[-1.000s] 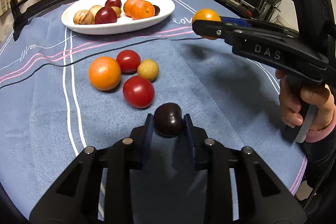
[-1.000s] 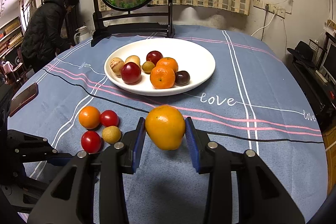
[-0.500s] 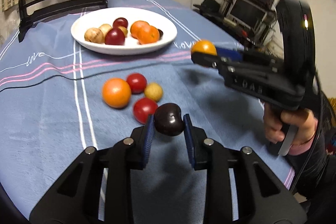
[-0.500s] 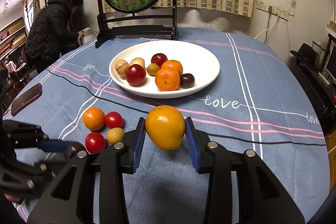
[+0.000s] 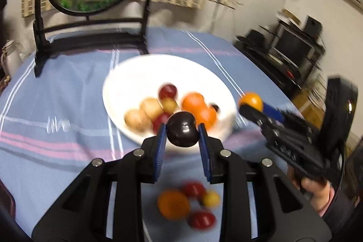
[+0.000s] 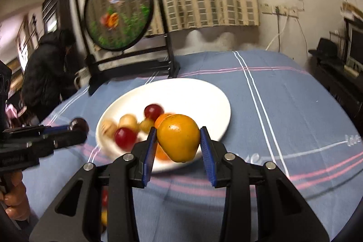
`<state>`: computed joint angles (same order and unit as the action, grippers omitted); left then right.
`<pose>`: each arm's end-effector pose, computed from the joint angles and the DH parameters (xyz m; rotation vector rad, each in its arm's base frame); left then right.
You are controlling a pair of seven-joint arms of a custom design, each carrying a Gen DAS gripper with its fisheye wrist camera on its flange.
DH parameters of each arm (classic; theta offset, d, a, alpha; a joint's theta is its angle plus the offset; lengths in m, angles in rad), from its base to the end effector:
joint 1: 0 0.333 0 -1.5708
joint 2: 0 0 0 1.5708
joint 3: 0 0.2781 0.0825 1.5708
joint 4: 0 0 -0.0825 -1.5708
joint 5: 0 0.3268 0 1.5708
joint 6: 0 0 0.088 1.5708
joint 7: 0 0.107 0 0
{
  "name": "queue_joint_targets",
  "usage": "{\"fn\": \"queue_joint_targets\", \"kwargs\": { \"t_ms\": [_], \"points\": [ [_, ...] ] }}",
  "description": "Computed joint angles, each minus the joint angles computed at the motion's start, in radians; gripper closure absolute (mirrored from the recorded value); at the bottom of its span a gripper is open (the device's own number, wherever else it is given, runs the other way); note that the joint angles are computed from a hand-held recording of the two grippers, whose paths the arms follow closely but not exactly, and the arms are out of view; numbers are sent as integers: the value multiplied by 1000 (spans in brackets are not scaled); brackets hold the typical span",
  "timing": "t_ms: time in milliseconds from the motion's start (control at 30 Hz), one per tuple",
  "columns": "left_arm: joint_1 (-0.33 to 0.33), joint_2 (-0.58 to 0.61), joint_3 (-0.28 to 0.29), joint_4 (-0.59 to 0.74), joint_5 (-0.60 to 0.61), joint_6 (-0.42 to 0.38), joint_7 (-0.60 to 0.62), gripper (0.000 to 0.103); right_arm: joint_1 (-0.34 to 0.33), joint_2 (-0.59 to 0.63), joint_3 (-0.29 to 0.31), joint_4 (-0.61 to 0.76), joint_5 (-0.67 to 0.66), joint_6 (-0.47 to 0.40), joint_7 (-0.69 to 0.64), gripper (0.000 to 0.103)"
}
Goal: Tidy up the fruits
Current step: 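Carry the mango and plum over the plate and open both tools, then withdraw both open tools from the plate back to the loose fruit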
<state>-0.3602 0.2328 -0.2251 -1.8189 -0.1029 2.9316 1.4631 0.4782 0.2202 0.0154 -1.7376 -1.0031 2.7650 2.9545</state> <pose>0.5188 -0.3208 0.5088 -1.4934 2.1504 -1.1862 0.5169 0.3178 0.5109 -1.5000 1.6424 -0.7117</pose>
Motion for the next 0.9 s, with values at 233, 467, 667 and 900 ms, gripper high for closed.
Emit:
{"fn": "queue_joint_targets", "kwargs": {
  "t_ms": [233,467,667,900],
  "points": [
    [-20,234,94,339,76,-127,-129,74,-24,134,-26,144,145,19,-105,65],
    [-15,338,90,479,84,-219,-131,74,-16,179,-38,183,265,21,-230,65],
    [-9,324,95,447,77,-254,-168,43,25,175,-71,185,289,7,-259,40],
    [-104,73,207,125,300,-38,-397,5,35,82,-43,109,200,46,-249,39]
  ]
}}
